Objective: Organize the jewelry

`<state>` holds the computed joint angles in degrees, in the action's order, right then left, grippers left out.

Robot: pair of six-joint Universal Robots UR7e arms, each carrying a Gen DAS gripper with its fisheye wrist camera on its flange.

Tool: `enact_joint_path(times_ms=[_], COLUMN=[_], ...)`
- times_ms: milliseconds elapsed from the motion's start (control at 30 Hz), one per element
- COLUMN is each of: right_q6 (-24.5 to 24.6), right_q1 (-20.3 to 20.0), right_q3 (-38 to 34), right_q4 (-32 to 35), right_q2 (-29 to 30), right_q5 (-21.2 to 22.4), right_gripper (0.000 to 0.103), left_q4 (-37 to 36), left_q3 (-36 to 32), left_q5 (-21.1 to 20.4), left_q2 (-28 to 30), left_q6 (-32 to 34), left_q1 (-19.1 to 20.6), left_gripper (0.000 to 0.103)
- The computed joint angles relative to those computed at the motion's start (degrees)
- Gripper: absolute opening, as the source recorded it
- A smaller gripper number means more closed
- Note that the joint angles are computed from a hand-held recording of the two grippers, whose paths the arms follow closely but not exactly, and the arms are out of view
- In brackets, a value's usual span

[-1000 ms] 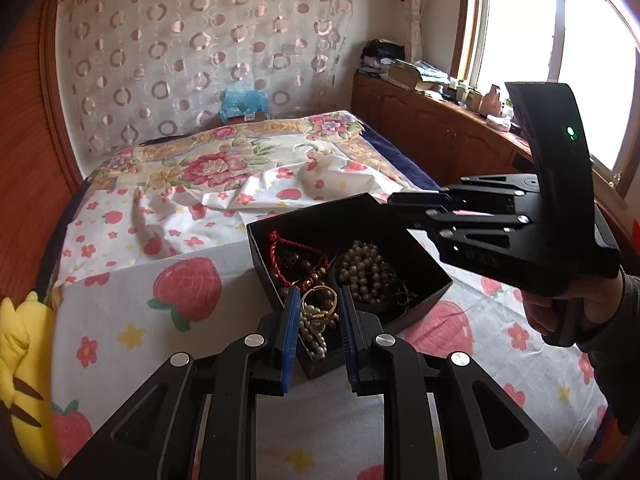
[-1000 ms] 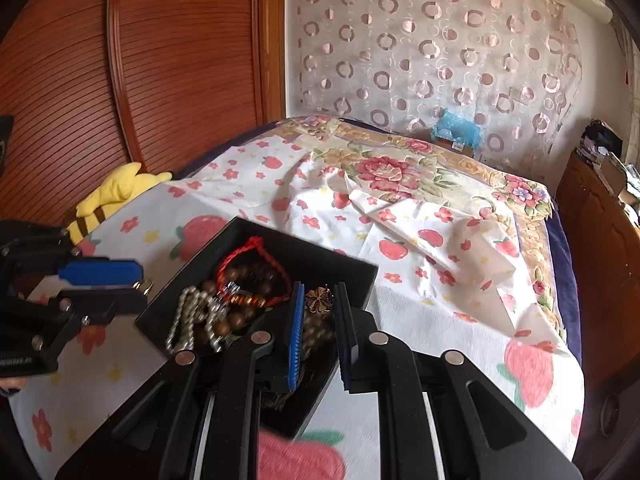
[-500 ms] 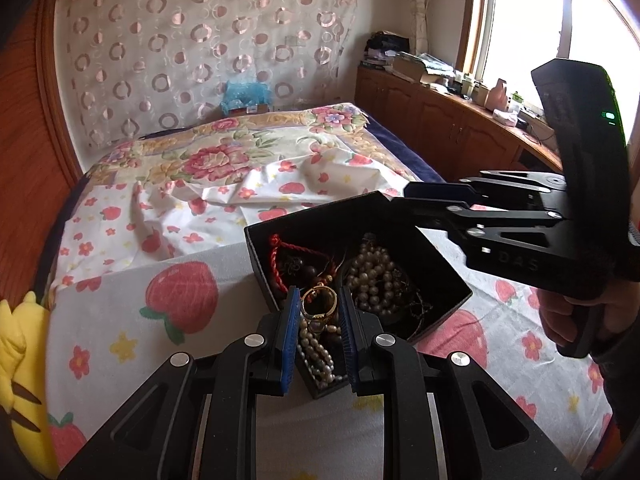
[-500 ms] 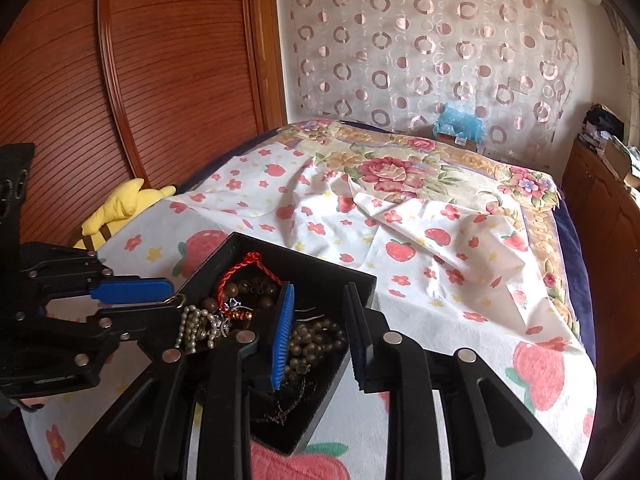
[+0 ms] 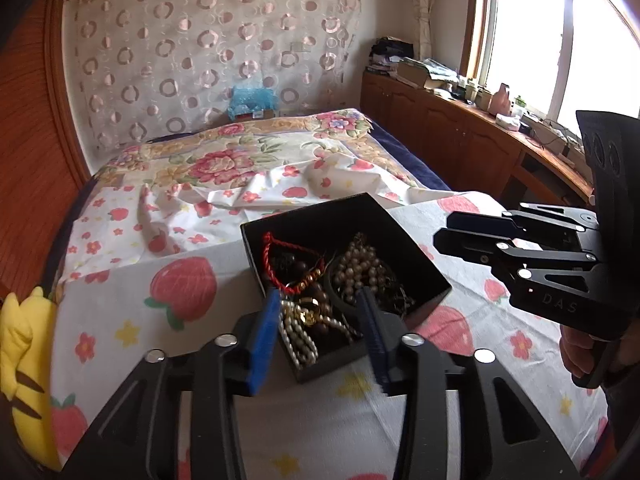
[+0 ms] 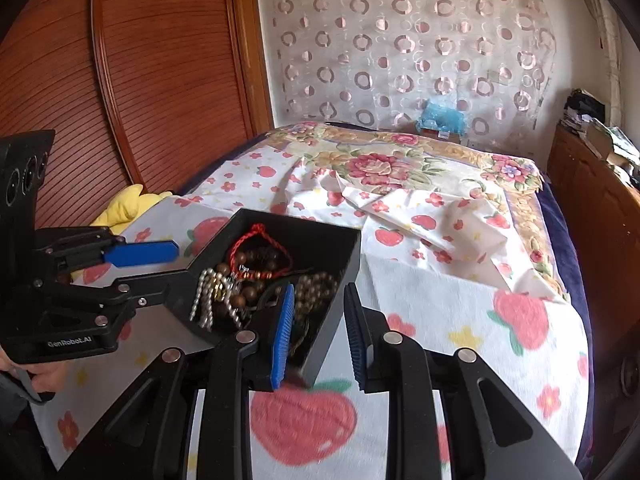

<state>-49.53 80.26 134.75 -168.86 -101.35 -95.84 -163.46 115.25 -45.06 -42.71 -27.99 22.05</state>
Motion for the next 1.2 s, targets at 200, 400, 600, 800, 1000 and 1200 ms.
enact_joint_path(times_ms=[200,400,600,800,1000,1200], right_q6=[0.4,-0.2,-0.8,0.2,1.9,2.6], right_q1=[-1.2,-2.4,-2.7,-2.9,-2.8,-5.8], right_q3=[3.8,8.3,12.0,14.8,17.2,18.7], right_q4=[-1.5,-4.4,-7.0,-7.2,-6.6,-0.8], right_q2=[-4.5,-9.0,-13.4,-19.4,-27.0,-35.9], right_q5=[0.6,1.4,2.3,3.5,4.7,8.6], right_gripper=[0.039,0.071,0.093,0.100,0.100,0.100], left_q4=[2.3,8.5,12.2,18.1,25.3,32.2], left_q3=[4.4,7.7,10.3,10.8,11.1,11.0], left_q5=[4.7,8.6,9.8,11.2,13.2,13.0], left_q2=[-2.6,-4.7,-6.9,-8.7,-11.3,-13.5], left_q6=[-6.9,-16.3,-23.7,-29.5,-36.9,-42.8], left_q1=[-3.7,-7.9,-11.4,-15.1,-19.1,-21.8], left_gripper=[0.077,0.094,0.095,0.095,0.095,0.095])
